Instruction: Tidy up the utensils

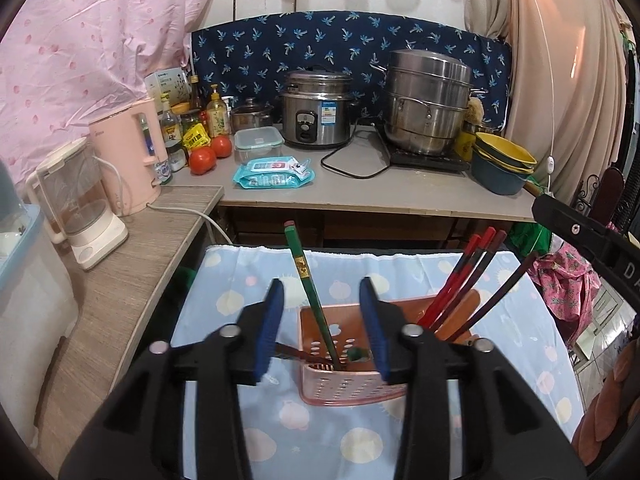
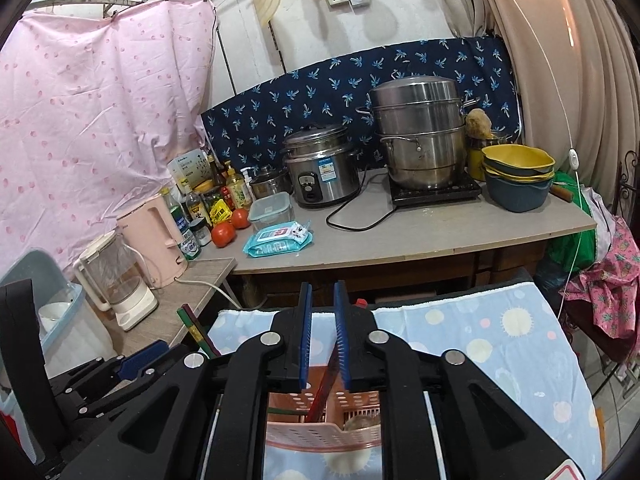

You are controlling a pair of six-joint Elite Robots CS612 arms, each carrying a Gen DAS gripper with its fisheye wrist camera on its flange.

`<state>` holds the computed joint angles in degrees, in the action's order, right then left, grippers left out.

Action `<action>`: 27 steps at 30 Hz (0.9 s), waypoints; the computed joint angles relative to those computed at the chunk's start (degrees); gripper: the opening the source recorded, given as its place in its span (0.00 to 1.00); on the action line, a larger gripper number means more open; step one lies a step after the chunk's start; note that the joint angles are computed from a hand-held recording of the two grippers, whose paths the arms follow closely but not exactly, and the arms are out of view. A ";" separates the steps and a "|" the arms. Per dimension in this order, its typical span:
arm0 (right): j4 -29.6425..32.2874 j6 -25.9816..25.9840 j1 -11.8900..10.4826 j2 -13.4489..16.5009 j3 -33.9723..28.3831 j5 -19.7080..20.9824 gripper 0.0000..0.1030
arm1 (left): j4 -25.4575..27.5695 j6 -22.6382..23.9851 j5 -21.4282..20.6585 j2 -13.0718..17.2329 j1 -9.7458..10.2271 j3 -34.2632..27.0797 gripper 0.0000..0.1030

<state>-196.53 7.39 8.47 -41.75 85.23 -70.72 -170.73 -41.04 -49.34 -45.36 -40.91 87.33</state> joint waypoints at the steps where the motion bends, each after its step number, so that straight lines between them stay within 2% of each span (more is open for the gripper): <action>1: -0.15 0.00 0.01 -0.02 0.08 -0.17 0.19 | 0.02 -0.11 0.00 -0.06 -0.03 0.07 0.38; 3: -0.58 -0.02 -0.04 -0.12 0.34 -0.34 0.27 | -0.22 -0.11 -0.05 -0.11 -0.06 0.19 0.38; 11: -1.71 0.13 -0.43 -1.04 2.30 -0.70 0.29 | -0.72 -0.68 0.74 -0.88 -0.67 1.31 0.39; 16: -1.54 -0.71 -0.62 -1.94 4.43 -0.60 0.35 | -0.88 -1.46 1.70 -1.59 -1.42 2.64 0.45; 21: -0.83 -2.04 -0.59 -2.83 7.01 -0.73 0.36 | -0.33 -2.97 2.32 -2.23 -2.35 4.19 0.49; 27: -1.53 -3.52 -0.49 -3.85 10.76 -1.70 0.43 | 0.45 -5.14 2.29 -2.91 -3.33 6.09 0.55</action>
<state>-198.06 3.87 7.97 -45.60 95.99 -72.41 -170.27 -46.18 -47.05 -48.28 -44.23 93.42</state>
